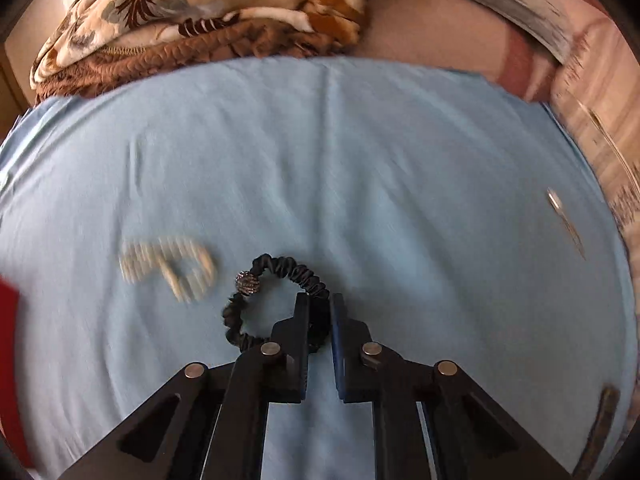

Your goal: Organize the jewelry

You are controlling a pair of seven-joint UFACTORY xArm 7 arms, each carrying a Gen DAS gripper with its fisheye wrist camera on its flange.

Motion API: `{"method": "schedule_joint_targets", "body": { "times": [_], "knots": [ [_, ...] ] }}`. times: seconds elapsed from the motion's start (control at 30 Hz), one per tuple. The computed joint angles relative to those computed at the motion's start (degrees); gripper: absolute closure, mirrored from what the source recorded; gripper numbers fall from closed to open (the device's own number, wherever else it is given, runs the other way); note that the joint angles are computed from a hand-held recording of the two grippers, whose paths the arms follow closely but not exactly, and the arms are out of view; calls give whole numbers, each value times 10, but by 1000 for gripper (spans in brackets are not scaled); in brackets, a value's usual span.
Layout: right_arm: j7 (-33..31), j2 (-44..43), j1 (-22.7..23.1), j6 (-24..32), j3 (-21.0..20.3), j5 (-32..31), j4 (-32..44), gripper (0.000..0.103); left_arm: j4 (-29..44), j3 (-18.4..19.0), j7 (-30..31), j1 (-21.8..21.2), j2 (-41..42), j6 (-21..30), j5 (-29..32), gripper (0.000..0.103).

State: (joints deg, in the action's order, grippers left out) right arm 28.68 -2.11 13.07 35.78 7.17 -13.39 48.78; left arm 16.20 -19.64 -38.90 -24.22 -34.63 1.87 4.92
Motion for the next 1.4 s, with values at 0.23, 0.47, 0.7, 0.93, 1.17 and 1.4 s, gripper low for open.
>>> {"method": "schedule_joint_targets", "body": {
  "times": [0.23,0.47,0.7,0.93,1.17,1.4],
  "knots": [
    [-83,-165,5,-30,-28,153,-148,86,17,-1,-45,-16,-9,43,-23,50],
    [-157,-184,35,-100,-63,275,-186,71,193,-111,-103,74,75,173,72,50],
    [-212,-209,50,-90,-75,358,-193,66,460,-177,-189,145,376,281,301,52],
    [-238,-210,49,-91,-84,410,-193,63,721,-99,-136,35,619,423,396,73],
    [-252,-178,39,-81,-76,415,-174,62,842,-63,-17,1,727,439,336,73],
    [-252,-161,26,-81,-64,408,-167,64,812,-32,0,-22,700,418,276,98]
  ]
}}
